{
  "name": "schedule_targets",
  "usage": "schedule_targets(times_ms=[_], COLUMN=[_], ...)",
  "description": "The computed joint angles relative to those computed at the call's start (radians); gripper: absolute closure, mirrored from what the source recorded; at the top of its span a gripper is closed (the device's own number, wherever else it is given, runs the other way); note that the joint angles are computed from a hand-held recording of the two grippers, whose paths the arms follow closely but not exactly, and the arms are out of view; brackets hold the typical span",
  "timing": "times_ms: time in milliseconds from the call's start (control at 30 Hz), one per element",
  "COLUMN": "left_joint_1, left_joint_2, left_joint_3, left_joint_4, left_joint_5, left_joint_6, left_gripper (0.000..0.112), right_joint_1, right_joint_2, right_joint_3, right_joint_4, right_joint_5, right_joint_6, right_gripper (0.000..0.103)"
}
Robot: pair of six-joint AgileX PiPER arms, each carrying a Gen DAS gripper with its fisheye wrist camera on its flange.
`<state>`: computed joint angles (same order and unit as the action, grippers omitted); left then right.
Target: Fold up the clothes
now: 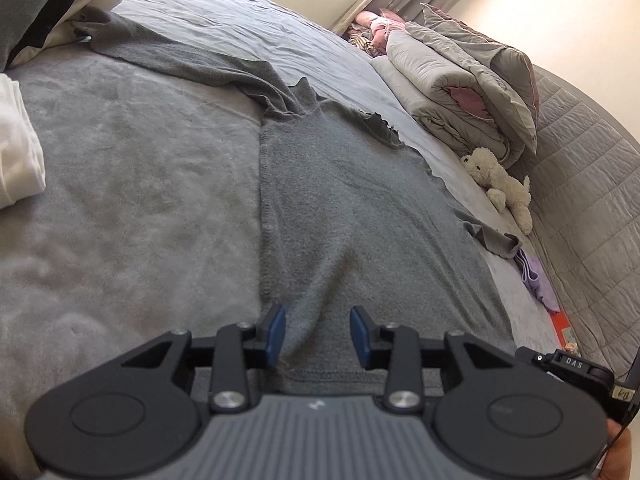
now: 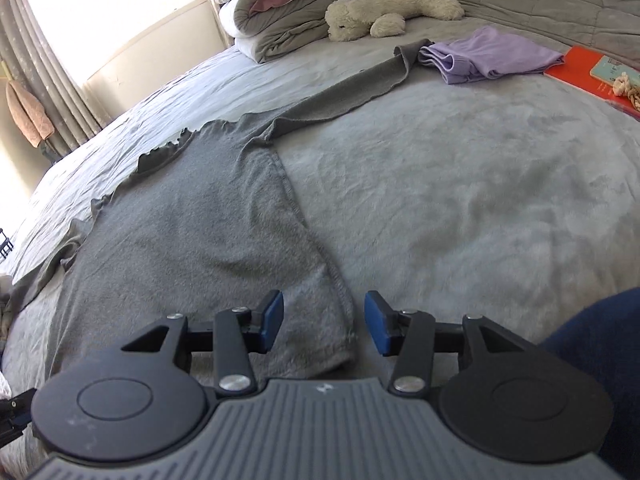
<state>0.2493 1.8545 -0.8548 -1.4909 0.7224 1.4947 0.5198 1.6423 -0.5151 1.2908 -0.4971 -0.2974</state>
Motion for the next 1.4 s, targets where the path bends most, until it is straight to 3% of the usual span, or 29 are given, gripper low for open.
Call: schedule_targets(times_ms=[233, 333, 467, 633, 667, 733, 833, 933, 1000, 1167, 1300, 1400], left_joint_1=[-0.020, -0.010, 0.000, -0.004, -0.012, -0.029, -0.041, -0.041, -0.035, -0.050, -0.055, -0.044], left_joint_2=[-0.030, -0.029, -0.025, -0.019, -0.020, -0.021, -0.025, -0.032, -0.034, -0.043, -0.044, -0.041], left_joint_3=[0.044, 0.040, 0.035, 0.035, 0.039, 0.047, 0.059, 0.057, 0.050, 0.058, 0.061, 0.057], left_joint_4=[-0.063, -0.061, -0.064, -0.063, -0.070, -0.093, -0.123, -0.100, -0.065, -0.068, -0.077, -0.074], left_joint_5=[-0.068, -0.063, -0.078, -0.078, -0.087, -0.107, -0.118, -0.129, -0.128, -0.151, -0.158, -0.143], left_joint_6=[0.077, 0.058, 0.032, 0.043, 0.061, 0.105, 0.176, 0.167, 0.128, 0.141, 0.153, 0.117], left_gripper=[0.085, 0.085, 0.085, 0.084, 0.084, 0.084, 0.084, 0.095, 0.096, 0.095, 0.094, 0.094], right_joint_1=[0.037, 0.052, 0.032, 0.080, 0.088, 0.086, 0.094, 0.132, 0.159, 0.072, 0.078, 0.084], right_joint_2=[0.056, 0.055, 0.032, 0.067, 0.074, 0.073, 0.056, 0.020, -0.002, 0.044, 0.049, 0.049], right_joint_3=[-0.038, -0.040, -0.019, -0.056, -0.061, -0.059, -0.048, -0.040, -0.041, -0.050, -0.056, -0.049], right_joint_4=[0.071, 0.105, 0.060, 0.163, 0.169, 0.145, 0.138, 0.196, 0.236, 0.186, 0.190, 0.178], right_joint_5=[-0.032, -0.045, -0.020, -0.061, -0.067, -0.060, -0.089, -0.150, -0.182, -0.048, -0.061, -0.078], right_joint_6=[-0.093, -0.126, -0.056, -0.185, -0.202, -0.200, -0.168, -0.197, -0.244, -0.217, -0.222, -0.192], right_gripper=[0.054, 0.061, 0.062, 0.062, 0.066, 0.091, 0.093, 0.094, 0.095, 0.093, 0.077, 0.076])
